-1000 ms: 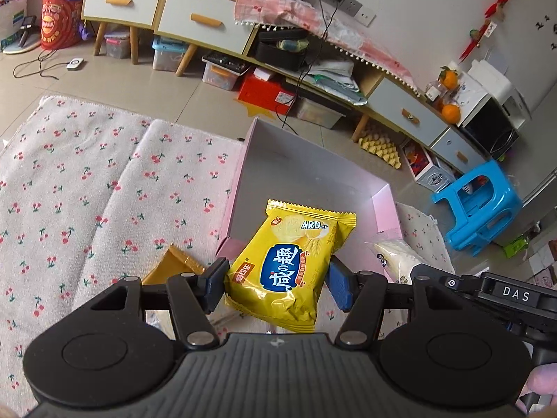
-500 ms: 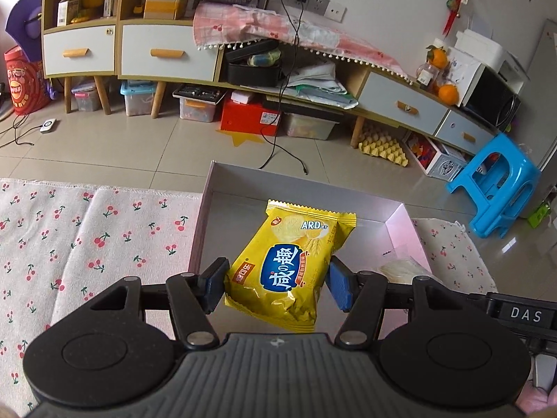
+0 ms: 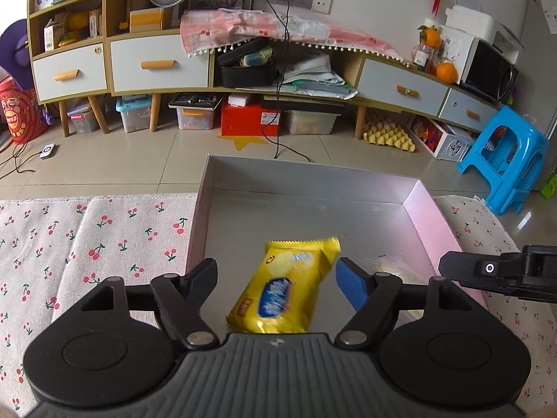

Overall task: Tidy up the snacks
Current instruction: 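Carry both packs into the pink box and open both tools, then move both tools back over the remaining snack pile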

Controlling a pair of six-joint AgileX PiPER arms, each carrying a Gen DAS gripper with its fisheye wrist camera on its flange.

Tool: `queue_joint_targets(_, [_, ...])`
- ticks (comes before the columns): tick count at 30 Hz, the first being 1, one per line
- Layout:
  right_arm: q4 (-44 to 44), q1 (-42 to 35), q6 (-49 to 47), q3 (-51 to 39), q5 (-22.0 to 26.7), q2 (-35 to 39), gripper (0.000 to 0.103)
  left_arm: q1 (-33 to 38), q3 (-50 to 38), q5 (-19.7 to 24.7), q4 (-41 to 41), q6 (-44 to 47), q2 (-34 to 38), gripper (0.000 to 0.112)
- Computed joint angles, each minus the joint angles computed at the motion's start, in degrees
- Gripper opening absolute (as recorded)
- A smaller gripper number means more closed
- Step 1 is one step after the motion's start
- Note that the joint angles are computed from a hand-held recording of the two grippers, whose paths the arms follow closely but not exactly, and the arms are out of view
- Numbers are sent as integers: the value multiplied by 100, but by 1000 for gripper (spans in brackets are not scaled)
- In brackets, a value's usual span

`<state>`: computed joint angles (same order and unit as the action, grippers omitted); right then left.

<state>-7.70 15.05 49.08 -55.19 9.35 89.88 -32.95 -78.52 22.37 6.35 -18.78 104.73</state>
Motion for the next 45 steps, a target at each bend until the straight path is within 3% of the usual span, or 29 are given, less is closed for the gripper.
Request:
queue_joint_targets(1, [-183,3,214,34,-15,-49,53,11,18,8,-54,61,-22,76])
queue_joint_targets(8, [-709,29,865,112,224,-251,61,-22,135,120,68,-71,-229,90])
queue_joint_targets(18, [-1463,443,1640,57,1056,-720,74,-170,551,276,345,-408,-792,98])
queue_joint_targets(23, [-1820,732,2008,142,1451,-1011,81,-24,708,525,-243,-90,-1054,102])
queue_joint_targets(33, [-2348,1468,2577,160,2255,-1329,84,60,1239,815,-202,-283,-1682,102])
queue_joint_targets(38, [-2631,1858,2844,230,2418,-1378,85,124,1345,1094,-214,-481,-1884,102])
queue_joint_targets(45, [-2824,2305,2986,347,2508,-1329,85,235,1982,850,-366,-379,-2315,102])
